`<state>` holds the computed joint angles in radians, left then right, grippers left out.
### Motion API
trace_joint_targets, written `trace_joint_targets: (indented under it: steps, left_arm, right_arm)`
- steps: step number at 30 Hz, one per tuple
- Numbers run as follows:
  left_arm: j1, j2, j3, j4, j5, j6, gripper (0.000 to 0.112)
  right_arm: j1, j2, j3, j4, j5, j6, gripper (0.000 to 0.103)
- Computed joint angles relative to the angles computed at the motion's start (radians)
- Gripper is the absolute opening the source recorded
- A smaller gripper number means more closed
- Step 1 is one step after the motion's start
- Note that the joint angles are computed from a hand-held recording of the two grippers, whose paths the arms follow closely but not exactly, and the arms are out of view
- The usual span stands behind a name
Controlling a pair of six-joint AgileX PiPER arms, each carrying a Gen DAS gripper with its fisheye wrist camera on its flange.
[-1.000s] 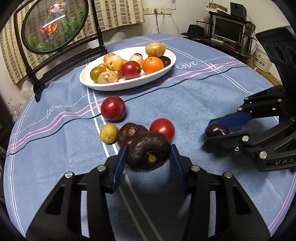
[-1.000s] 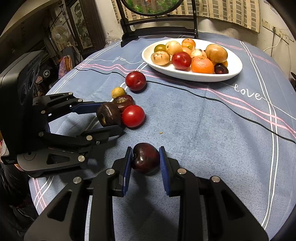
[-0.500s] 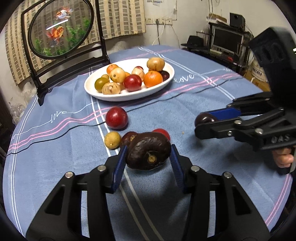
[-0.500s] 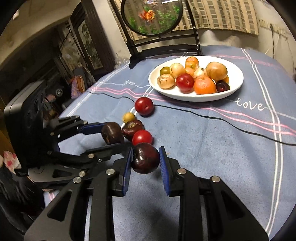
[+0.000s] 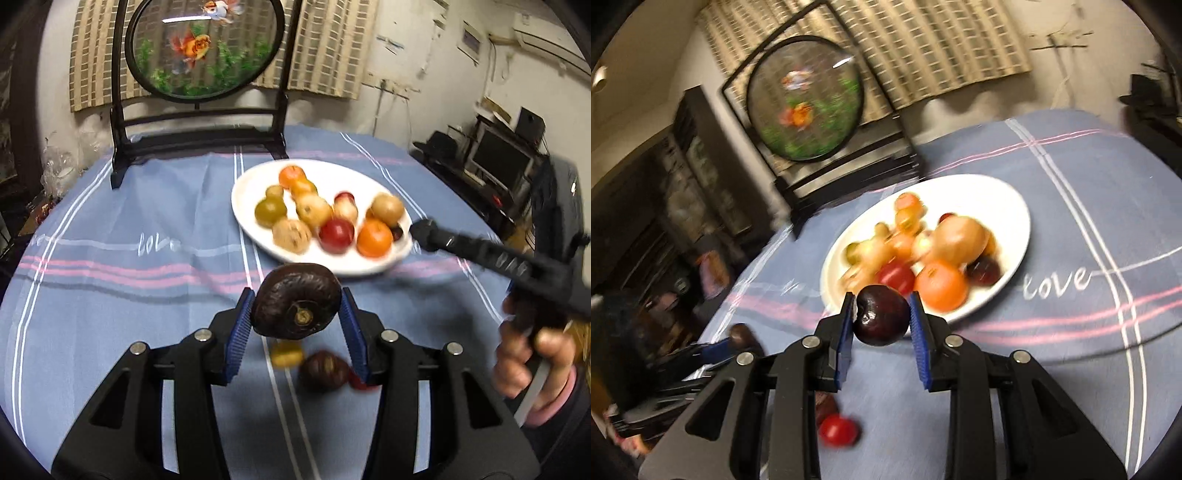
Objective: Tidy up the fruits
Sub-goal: 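Carry both plums onto the white plate and release them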
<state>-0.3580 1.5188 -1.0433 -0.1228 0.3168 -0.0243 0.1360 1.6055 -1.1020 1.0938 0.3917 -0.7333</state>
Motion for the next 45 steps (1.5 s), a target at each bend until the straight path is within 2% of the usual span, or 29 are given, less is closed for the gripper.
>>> trace_joint_targets:
  steps: [3,6,8,11,15,19,25,26,27,28,29,30,31,33,34,37,40,44,45]
  left_arm:
    - [0.004,0.098,-0.134,0.07,0.025,-0.068,0.047]
    - [0.038,0.225,-0.321,0.027,0.108,-0.062,0.047]
    - [0.041,0.306,-0.443,0.078,0.155,-0.115,0.047]
    - [0.043,0.449,-0.666,0.138,0.251,-0.168,0.047]
    - [0.033,0.645,-0.969,0.191,0.398,-0.206,0.047]
    - [0.016,0.742,-1.097,0.245,0.461,-0.237,0.047]
    - [0.019,0.789,-1.143,0.244,0.477,-0.227,0.048]
    - [0.017,0.789,-1.143,0.25,0.476,-0.231,0.048]
    - [0.011,0.778,-1.123,0.28,0.46,-0.255,0.059]
    - [0.004,0.758,-1.089,0.321,0.436,-0.29,0.075]
    - [-0.004,0.731,-1.044,0.376,0.401,-0.339,0.078]
    - [-0.01,0.686,-0.977,0.432,0.354,-0.388,0.08]
    - [-0.012,0.662,-0.945,0.449,0.34,-0.401,0.082]
    - [-0.009,0.588,-0.854,0.451,0.306,-0.409,0.086]
    - [-0.009,0.552,-0.806,0.466,0.287,-0.428,0.091]
    - [-0.011,0.408,-0.604,0.542,0.206,-0.514,0.094]
    - [-0.005,0.273,-0.407,0.608,0.136,-0.605,0.098]
    - [0.003,0.145,-0.202,0.694,0.103,-0.725,0.098]
    - [0.012,0.103,-0.127,0.709,0.064,-0.749,0.098]
  right_arm:
    - [0.027,0.077,-0.072,-0.087,-0.03,0.093,0.029]
    - [0.046,0.127,-0.121,-0.107,-0.031,0.098,0.029]
    - [0.055,0.137,-0.137,-0.142,-0.033,0.112,0.029]
    - [0.086,0.146,-0.145,-0.25,-0.088,0.172,0.029]
    - [0.125,0.156,-0.153,-0.495,-0.197,0.349,0.029]
    - [0.119,0.191,-0.193,-0.541,-0.203,0.383,0.029]
    - [0.111,0.236,-0.249,-0.594,-0.176,0.426,0.029]
    - [0.112,0.241,-0.255,-0.608,-0.174,0.437,0.029]
    - [0.116,0.245,-0.261,-0.63,-0.17,0.458,0.03]
    - [0.116,0.249,-0.267,-0.656,-0.159,0.484,0.033]
    - [0.117,0.248,-0.268,-0.678,-0.152,0.506,0.036]
    - [0.117,0.244,-0.264,-0.66,-0.15,0.489,0.049]
    - [0.118,0.234,-0.255,-0.626,-0.157,0.455,0.061]
    - [0.13,0.199,-0.214,-0.631,-0.208,0.455,0.062]
    - [0.135,0.188,-0.211,-0.639,-0.209,0.457,0.062]
    - [0.141,0.148,-0.185,-0.544,-0.21,0.365,0.062]
    - [0.15,0.117,-0.171,-0.523,-0.175,0.331,0.062]
    - [0.181,0.066,-0.116,-0.635,-0.142,0.415,0.063]
    - [0.188,0.05,-0.087,-0.62,-0.136,0.39,0.065]
